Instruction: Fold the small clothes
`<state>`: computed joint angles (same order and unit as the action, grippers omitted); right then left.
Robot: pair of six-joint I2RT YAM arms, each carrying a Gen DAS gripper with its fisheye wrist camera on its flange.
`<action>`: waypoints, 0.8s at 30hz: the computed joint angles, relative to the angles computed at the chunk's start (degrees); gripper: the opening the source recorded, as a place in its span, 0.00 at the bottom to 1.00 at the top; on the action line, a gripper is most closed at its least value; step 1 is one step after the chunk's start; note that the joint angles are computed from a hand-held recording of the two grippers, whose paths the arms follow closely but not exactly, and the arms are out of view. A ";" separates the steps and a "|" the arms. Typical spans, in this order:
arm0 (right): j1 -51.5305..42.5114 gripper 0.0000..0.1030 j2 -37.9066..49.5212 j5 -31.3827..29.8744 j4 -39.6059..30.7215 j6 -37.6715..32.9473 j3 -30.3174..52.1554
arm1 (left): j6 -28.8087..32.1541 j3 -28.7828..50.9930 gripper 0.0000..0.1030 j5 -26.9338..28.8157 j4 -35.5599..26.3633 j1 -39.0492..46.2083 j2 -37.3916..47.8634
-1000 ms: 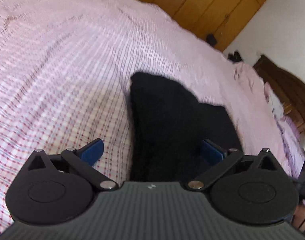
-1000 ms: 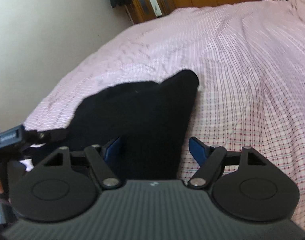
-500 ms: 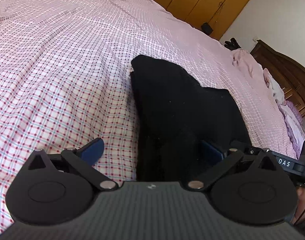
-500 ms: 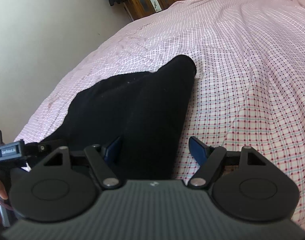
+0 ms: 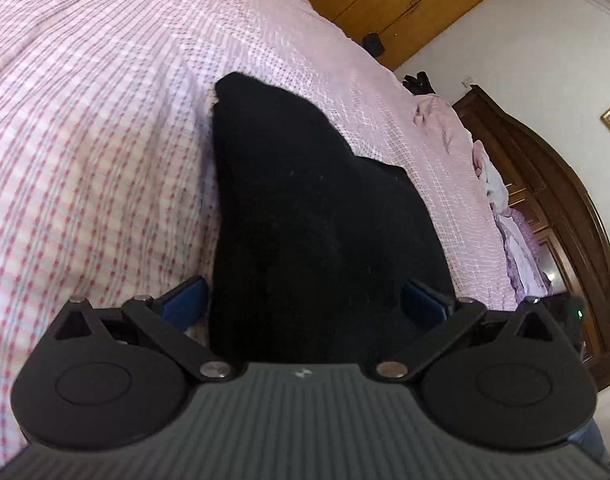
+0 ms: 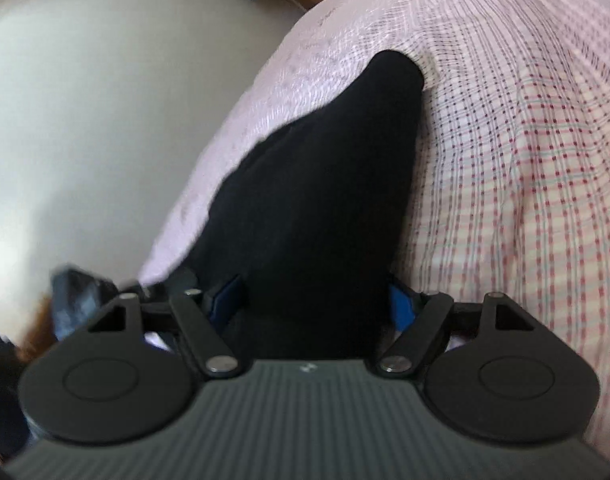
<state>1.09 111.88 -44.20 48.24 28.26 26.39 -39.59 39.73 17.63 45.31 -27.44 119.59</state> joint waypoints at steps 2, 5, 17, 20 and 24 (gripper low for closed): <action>-0.67 0.73 3.91 -1.31 3.20 4.23 2.66 | -0.09 2.64 1.00 0.49 -0.31 0.57 1.66; -1.29 0.71 8.05 -2.73 5.83 8.62 6.57 | -0.46 7.21 1.00 2.89 1.49 2.70 5.85; -6.11 0.57 16.27 -9.96 15.17 17.40 9.42 | -1.78 13.44 0.89 4.95 1.93 5.10 10.90; -6.31 0.53 17.92 -10.49 14.35 17.57 12.00 | -1.60 13.67 0.84 4.63 4.84 5.07 13.41; -5.06 0.35 18.14 -7.87 15.52 15.19 11.76 | -7.85 13.09 0.40 4.90 11.23 5.34 16.25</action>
